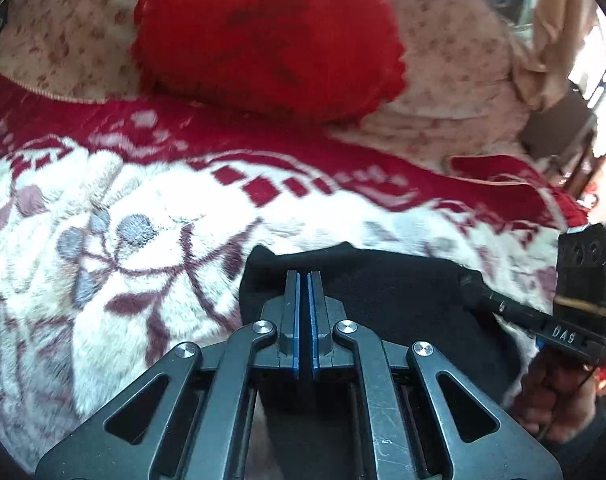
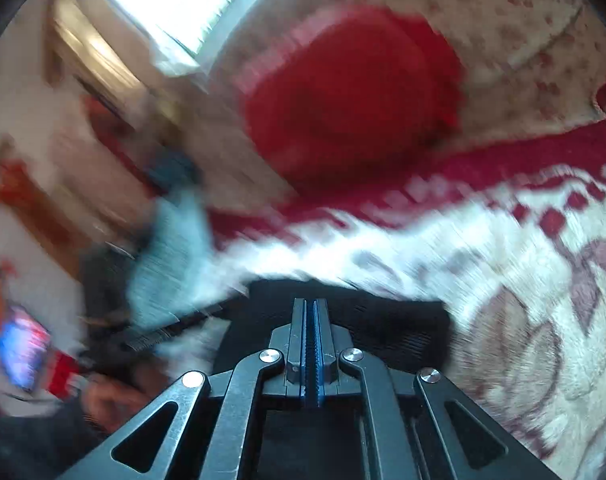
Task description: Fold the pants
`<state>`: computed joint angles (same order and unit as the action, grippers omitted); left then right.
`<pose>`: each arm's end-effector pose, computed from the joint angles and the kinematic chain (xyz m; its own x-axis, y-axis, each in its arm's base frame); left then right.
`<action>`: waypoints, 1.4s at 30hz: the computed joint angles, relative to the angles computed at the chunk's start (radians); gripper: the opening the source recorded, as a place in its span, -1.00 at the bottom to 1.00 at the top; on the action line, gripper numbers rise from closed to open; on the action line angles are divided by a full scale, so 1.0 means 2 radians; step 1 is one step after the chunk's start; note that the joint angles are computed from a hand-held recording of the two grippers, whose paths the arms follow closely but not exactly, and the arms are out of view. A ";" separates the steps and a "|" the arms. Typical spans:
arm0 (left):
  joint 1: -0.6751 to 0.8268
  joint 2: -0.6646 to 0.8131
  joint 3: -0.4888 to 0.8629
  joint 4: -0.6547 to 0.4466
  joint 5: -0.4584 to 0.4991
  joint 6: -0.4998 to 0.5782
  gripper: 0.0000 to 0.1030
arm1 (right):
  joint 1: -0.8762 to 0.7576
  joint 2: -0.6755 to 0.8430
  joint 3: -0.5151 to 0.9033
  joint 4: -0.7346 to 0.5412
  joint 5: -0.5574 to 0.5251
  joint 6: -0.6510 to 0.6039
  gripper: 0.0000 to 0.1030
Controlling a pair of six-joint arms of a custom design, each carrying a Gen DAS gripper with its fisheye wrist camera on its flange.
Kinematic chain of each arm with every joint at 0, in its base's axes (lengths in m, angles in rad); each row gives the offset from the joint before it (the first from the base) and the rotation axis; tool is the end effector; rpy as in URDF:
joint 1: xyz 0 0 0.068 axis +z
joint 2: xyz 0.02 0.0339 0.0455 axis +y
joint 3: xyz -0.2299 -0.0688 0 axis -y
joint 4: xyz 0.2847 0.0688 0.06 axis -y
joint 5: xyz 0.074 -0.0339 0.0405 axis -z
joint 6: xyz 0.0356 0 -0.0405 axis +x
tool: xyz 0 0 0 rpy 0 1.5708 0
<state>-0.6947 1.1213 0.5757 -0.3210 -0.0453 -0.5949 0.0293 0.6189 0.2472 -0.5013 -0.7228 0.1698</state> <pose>0.2050 -0.1687 0.1406 -0.8307 -0.0366 -0.5555 0.1828 0.9246 -0.3342 0.1837 0.0289 0.1222 -0.8304 0.1024 -0.5476 -0.3110 0.7304 0.6082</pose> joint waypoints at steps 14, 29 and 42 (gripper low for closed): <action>-0.124 -0.069 -0.005 -0.070 -0.039 0.008 -0.93 | 0.035 -0.021 -0.002 -0.004 -0.034 -0.002 -1.00; -0.138 -0.110 -0.042 -0.046 0.007 -0.034 -0.91 | -0.042 -0.057 0.001 -0.228 -0.068 -0.178 -1.00; 0.031 -0.291 -0.164 -0.050 0.105 -0.060 0.34 | -0.268 0.134 0.038 -0.269 -0.176 -0.267 0.18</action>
